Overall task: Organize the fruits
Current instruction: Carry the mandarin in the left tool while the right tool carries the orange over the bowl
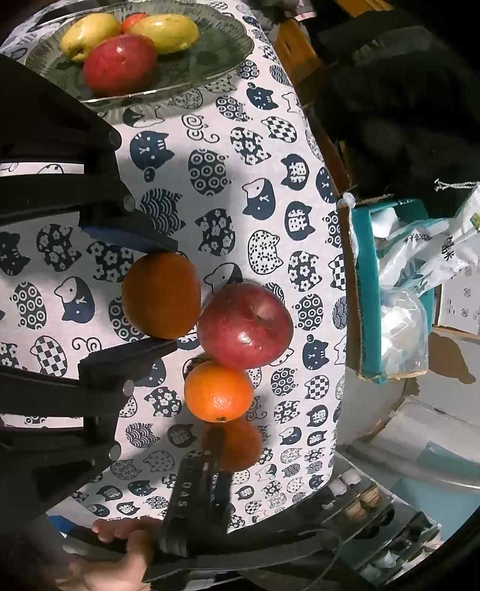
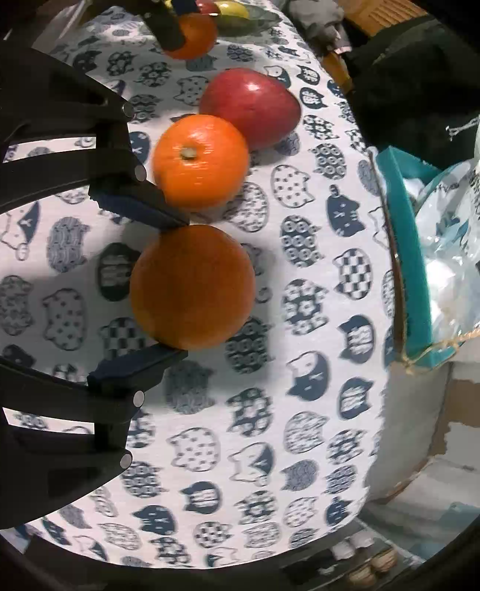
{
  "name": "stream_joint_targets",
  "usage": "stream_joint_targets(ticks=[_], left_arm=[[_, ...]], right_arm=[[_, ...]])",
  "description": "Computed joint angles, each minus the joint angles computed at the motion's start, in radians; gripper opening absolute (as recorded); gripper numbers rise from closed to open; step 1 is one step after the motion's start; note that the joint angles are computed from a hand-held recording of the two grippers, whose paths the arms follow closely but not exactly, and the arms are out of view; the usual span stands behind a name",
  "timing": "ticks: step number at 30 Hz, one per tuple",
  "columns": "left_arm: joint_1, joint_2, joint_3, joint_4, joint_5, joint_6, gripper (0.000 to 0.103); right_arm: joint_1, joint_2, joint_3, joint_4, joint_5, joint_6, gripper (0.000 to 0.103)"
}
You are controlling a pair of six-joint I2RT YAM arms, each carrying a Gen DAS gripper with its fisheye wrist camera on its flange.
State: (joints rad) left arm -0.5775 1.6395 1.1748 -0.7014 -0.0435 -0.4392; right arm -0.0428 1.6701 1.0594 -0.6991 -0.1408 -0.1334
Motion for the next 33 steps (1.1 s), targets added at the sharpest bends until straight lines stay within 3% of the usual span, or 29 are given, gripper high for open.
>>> stream_joint_targets(ticks=[14,19,33], left_arm=[[0.022,-0.022,-0.031,0.000,-0.001,-0.001,0.047],[0.027,-0.024,-0.034,-0.006,0.000,-0.002,0.047],[0.033,-0.102,-0.034,-0.039,-0.043,-0.007,0.047]], right_arm=[[-0.010,0.052,0.025,0.050,-0.038,0.012,0.069],[-0.006,0.064,0.020,0.082,-0.045,0.033,0.064],[-0.001,-0.127,-0.054,0.077,0.038,0.001,0.063]])
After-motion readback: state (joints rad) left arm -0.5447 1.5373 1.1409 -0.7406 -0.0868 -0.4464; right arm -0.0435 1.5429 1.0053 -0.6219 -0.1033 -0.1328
